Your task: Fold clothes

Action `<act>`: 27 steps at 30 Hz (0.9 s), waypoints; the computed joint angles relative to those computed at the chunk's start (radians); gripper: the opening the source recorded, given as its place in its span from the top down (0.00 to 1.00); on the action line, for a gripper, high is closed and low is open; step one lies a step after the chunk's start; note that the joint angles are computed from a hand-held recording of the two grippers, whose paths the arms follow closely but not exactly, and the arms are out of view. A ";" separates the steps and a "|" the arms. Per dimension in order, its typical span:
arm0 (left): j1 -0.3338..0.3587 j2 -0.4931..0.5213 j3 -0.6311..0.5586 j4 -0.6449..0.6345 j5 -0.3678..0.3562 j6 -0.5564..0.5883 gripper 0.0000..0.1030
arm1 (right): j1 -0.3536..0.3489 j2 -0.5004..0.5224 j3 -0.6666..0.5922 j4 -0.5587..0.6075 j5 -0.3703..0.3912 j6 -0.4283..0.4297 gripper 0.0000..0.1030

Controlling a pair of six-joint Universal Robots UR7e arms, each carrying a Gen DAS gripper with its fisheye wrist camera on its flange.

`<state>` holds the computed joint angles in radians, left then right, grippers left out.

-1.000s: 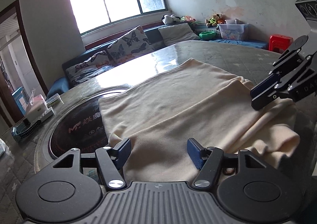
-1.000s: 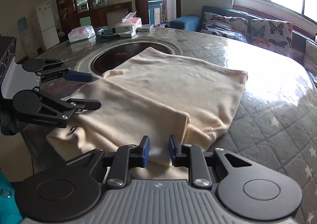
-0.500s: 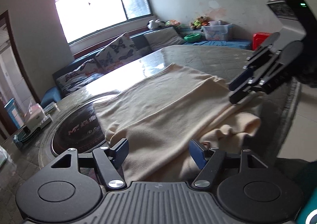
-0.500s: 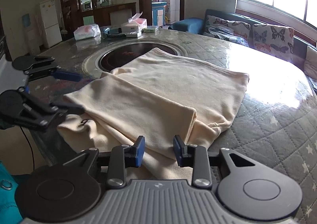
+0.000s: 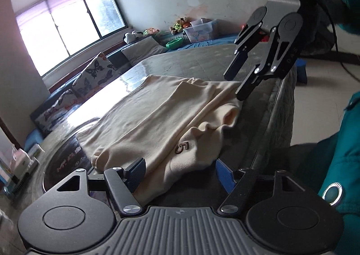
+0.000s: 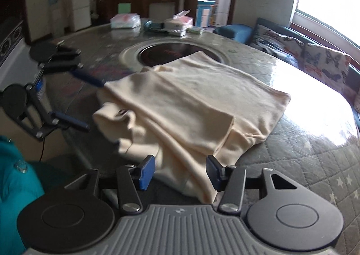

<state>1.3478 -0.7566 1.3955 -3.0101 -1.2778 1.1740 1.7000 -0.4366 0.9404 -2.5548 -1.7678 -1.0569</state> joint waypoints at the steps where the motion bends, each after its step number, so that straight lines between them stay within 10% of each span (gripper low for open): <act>1: 0.001 0.006 -0.006 0.000 0.002 -0.002 0.31 | 0.000 -0.002 0.005 0.003 0.000 -0.008 0.49; 6: 0.008 0.028 -0.026 -0.014 -0.017 0.003 0.45 | 0.001 -0.006 0.026 -0.002 -0.004 -0.051 0.44; 11: 0.011 0.045 -0.057 -0.020 -0.047 -0.039 0.81 | 0.002 -0.003 0.036 -0.013 0.002 -0.094 0.38; 27: 0.023 0.151 -0.323 0.158 -0.038 -0.320 0.87 | -0.002 0.095 -0.096 -0.011 0.060 -0.148 0.44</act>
<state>1.3704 -0.6058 1.0729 -2.8519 -1.3158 0.8535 1.6976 -0.3421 0.8448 -2.5663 -1.7078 -1.2052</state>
